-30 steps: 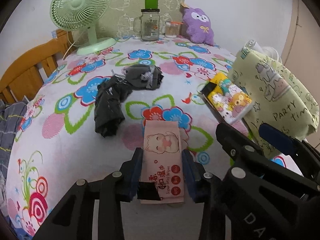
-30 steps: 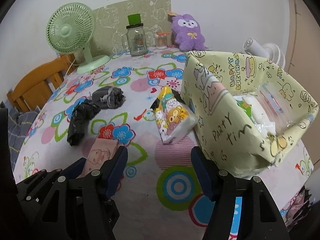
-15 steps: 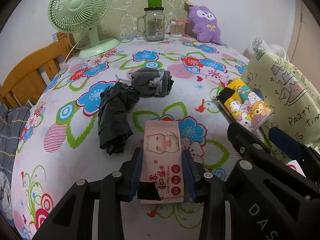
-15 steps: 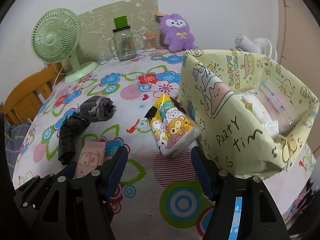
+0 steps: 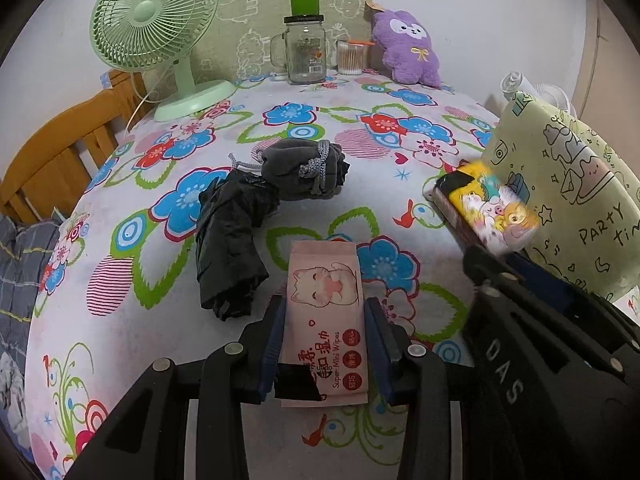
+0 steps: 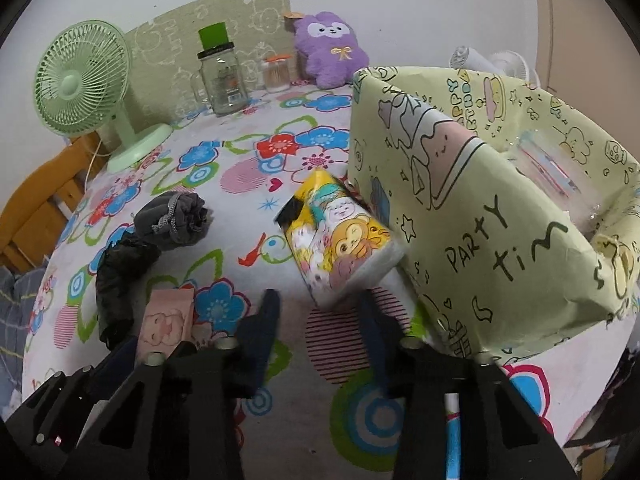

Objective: Organize soft objects
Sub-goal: 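Close the right tool on the yellow cartoon snack pack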

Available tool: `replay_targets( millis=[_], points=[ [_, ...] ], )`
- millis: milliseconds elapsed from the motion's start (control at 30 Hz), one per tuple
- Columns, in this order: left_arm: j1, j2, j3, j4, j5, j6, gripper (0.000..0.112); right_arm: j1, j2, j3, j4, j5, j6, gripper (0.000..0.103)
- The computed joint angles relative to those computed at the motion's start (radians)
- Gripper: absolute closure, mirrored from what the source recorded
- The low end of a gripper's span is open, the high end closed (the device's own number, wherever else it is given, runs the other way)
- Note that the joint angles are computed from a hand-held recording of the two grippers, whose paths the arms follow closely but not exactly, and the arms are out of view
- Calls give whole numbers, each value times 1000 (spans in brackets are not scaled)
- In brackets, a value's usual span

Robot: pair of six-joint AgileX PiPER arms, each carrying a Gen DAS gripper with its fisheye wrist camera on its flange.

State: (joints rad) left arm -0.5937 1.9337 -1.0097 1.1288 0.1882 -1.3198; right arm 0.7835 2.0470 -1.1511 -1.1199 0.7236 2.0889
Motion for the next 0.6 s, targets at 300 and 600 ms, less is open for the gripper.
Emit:
replay_targets(
  millis=[300, 600],
  points=[
    [-1, -8, 11, 11, 0, -9, 72, -11, -7, 13, -10, -63, -37, 96],
    [32, -43, 18, -80, -35, 95, 72, 2, -4, -62, 75, 3, -197, 49]
  ],
)
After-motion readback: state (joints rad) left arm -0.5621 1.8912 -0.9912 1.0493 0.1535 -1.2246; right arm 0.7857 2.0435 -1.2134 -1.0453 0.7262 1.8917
